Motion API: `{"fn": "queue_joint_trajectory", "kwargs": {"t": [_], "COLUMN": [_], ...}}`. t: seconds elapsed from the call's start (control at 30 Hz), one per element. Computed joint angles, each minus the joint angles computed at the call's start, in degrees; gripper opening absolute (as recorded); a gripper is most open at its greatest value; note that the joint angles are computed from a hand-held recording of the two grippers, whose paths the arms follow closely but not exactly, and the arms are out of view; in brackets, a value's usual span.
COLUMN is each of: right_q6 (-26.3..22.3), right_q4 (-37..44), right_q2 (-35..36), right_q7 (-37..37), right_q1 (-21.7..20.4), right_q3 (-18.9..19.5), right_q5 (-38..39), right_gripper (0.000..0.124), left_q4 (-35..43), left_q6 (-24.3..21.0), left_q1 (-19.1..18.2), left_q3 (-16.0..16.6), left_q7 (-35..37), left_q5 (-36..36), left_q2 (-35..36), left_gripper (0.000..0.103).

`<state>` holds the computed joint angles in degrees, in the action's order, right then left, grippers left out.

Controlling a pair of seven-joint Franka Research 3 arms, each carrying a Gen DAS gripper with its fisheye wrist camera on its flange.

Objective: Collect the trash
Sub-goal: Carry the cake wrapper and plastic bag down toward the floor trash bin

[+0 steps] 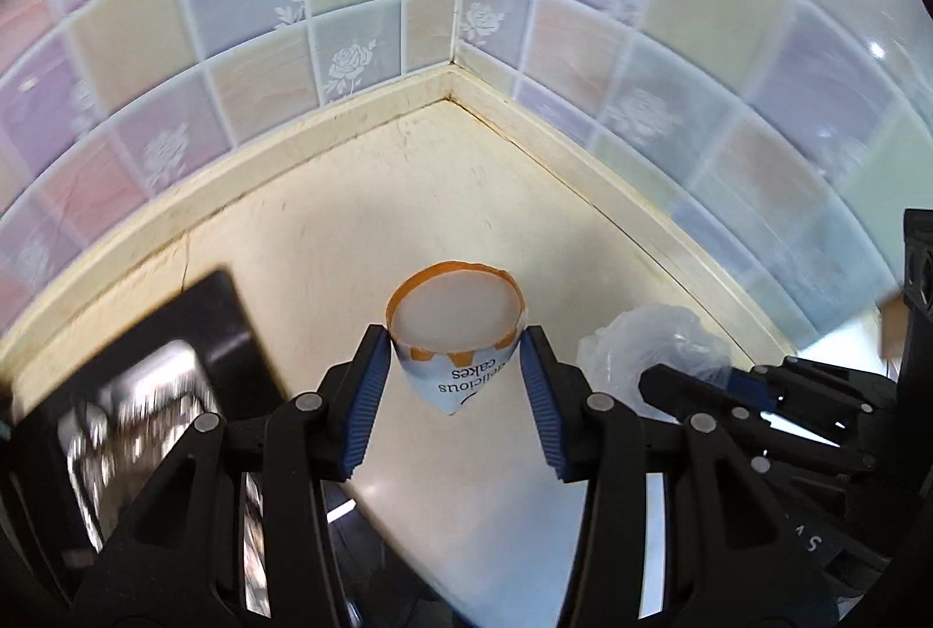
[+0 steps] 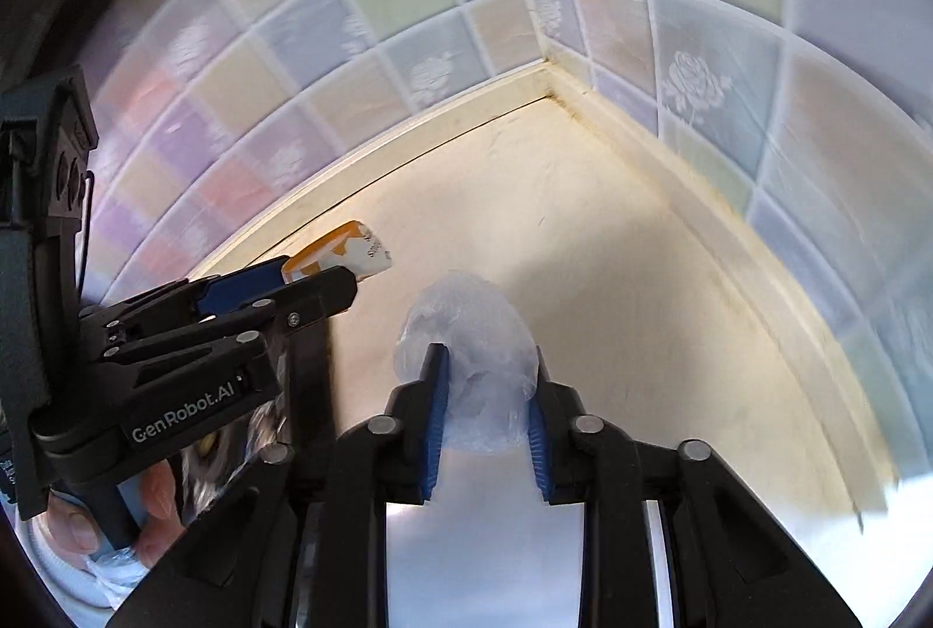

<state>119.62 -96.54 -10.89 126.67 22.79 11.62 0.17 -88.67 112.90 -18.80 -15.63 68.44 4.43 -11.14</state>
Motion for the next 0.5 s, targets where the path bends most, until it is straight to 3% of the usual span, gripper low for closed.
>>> {"fn": "queue_joint_trajectory", "kwargs": {"t": [0.27, 0.5], "right_q6": [-5.9, -10.9], "right_q4": [-9.3, -15.3], "right_q2": [-16.4, -30.2], "right_q7": [-1.3, -1.0], "right_q1": [1.9, 3.2], "right_q3": [4.0, 7.5], "right_q5": [3.1, 7.8], "right_gripper": [0.013, 0.013], "left_q4": [-12.7, -16.5], "left_q6": [-3.4, -8.3], "left_q1": [-4.0, -8.0], "left_q3": [-4.1, -8.8], "left_q7": [-9.8, -17.7], "left_q5": [-0.8, -0.5], "left_q2": [-18.5, -27.7], "left_gripper": [0.043, 0.043]}}
